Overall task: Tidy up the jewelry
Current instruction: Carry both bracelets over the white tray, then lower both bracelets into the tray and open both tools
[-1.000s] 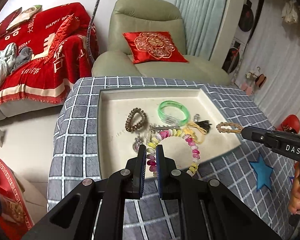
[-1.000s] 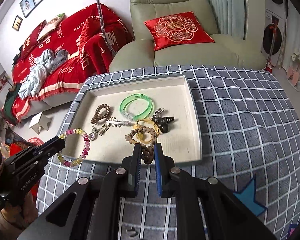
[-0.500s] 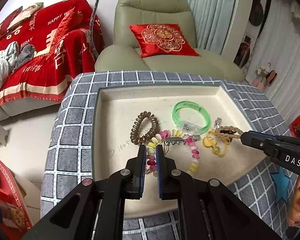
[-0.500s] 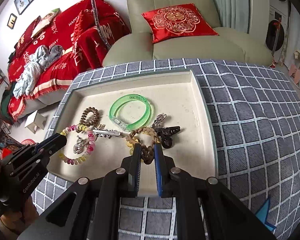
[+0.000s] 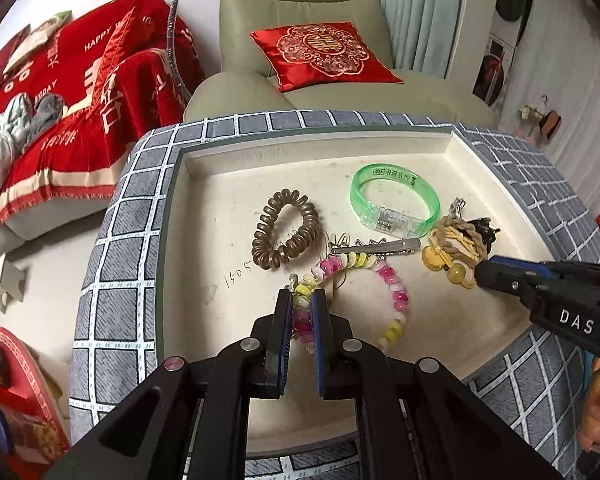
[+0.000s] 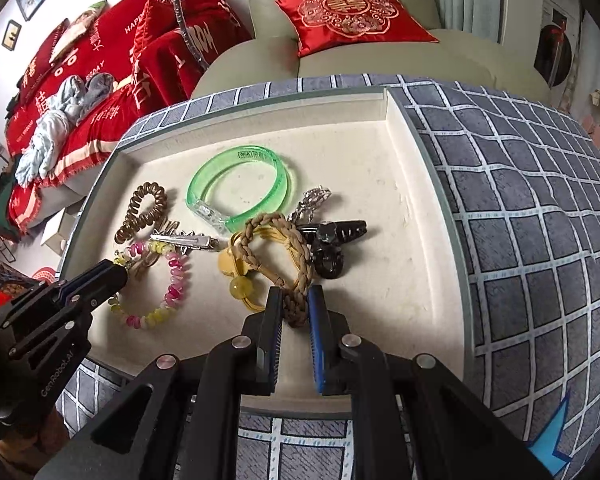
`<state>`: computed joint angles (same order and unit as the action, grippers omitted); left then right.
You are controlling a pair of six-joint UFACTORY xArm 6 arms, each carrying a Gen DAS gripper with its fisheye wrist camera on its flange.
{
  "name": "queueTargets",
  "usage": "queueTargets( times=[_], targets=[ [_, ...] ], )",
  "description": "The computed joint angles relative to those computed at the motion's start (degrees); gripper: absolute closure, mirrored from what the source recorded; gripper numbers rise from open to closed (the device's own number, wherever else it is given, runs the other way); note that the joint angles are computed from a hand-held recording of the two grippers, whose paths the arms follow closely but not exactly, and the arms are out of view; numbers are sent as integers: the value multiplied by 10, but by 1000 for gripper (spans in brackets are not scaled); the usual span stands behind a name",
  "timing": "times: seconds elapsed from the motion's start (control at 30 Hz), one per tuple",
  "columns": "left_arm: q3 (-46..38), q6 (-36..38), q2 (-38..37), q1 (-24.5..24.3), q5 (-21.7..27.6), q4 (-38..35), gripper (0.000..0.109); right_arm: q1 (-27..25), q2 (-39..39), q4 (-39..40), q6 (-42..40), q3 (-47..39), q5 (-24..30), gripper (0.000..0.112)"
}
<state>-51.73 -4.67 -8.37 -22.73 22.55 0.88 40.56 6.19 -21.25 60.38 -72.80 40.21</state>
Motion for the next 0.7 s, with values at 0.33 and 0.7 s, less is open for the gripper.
queueTargets(
  times=[0.33, 0.7],
  targets=[
    [2, -21, -3, -4, 0, 35, 82, 4, 5, 0, -9, -11, 15, 91],
    [13, 1, -13, -4, -9, 0, 82, 6, -26, -13, 26, 24, -23, 42]
  ],
)
